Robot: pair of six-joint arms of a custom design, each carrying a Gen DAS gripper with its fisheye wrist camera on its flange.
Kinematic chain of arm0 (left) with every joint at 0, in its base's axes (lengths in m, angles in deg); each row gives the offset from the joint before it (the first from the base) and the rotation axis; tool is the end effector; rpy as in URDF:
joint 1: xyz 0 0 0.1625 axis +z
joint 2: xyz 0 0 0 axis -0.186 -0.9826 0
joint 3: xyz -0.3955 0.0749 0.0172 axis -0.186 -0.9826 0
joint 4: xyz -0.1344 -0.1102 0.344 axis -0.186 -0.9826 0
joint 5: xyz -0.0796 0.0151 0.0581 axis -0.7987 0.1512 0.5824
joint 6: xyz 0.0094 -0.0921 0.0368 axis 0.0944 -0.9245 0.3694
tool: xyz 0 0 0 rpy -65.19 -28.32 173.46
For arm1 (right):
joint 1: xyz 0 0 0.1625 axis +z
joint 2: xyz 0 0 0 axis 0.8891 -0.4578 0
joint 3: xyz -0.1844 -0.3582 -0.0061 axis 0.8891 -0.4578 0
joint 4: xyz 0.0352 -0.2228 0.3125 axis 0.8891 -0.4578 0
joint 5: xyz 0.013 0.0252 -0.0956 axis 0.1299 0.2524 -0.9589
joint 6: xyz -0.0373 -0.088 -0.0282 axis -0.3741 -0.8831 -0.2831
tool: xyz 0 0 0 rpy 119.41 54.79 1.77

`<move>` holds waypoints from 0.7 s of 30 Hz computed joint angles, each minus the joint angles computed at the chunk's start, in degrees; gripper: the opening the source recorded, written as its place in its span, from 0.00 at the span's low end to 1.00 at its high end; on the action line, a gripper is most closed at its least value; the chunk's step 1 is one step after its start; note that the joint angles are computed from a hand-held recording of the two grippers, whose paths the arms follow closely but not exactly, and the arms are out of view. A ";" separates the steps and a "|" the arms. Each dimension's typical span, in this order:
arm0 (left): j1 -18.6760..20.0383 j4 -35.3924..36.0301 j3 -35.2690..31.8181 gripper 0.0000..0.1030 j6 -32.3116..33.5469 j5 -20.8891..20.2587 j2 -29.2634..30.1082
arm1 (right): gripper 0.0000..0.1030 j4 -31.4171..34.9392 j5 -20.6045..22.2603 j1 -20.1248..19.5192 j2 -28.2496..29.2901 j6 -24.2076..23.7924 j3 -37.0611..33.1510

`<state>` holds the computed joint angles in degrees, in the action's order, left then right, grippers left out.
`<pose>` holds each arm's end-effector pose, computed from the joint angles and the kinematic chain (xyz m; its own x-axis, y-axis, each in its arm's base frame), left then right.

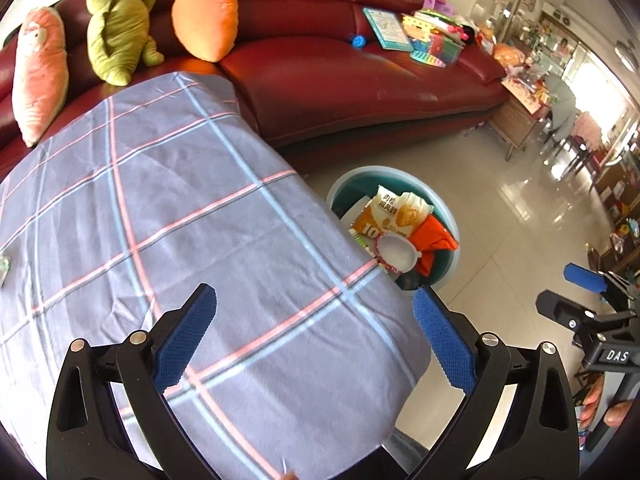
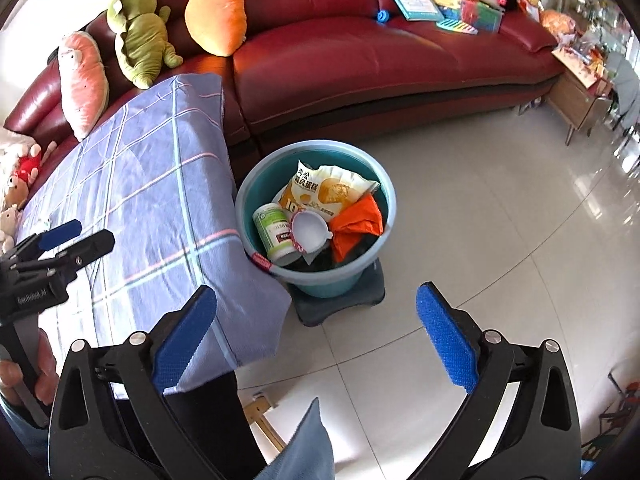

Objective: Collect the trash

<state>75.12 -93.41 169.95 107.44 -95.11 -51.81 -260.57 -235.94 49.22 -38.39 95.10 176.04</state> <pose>-0.1062 -0.6160 0.1570 -0.5993 0.6863 -0.4122 0.7568 0.6535 -0.0123 0.2327 -0.4510 0.0348 -0.6600 0.5491 0.5128 0.0296 0.7010 -0.7126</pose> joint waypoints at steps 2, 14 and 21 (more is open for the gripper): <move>-0.19 -0.45 1.22 0.96 -0.05 0.46 -1.14 | 0.93 -0.01 -0.56 0.96 0.15 0.92 0.67; -0.72 -2.41 6.47 0.96 -0.16 1.74 -5.80 | 0.93 4.02 -4.53 5.43 1.70 5.02 0.92; 0.15 -2.89 6.41 0.96 -0.27 2.14 -5.77 | 0.93 4.70 -4.51 5.59 2.45 5.41 0.40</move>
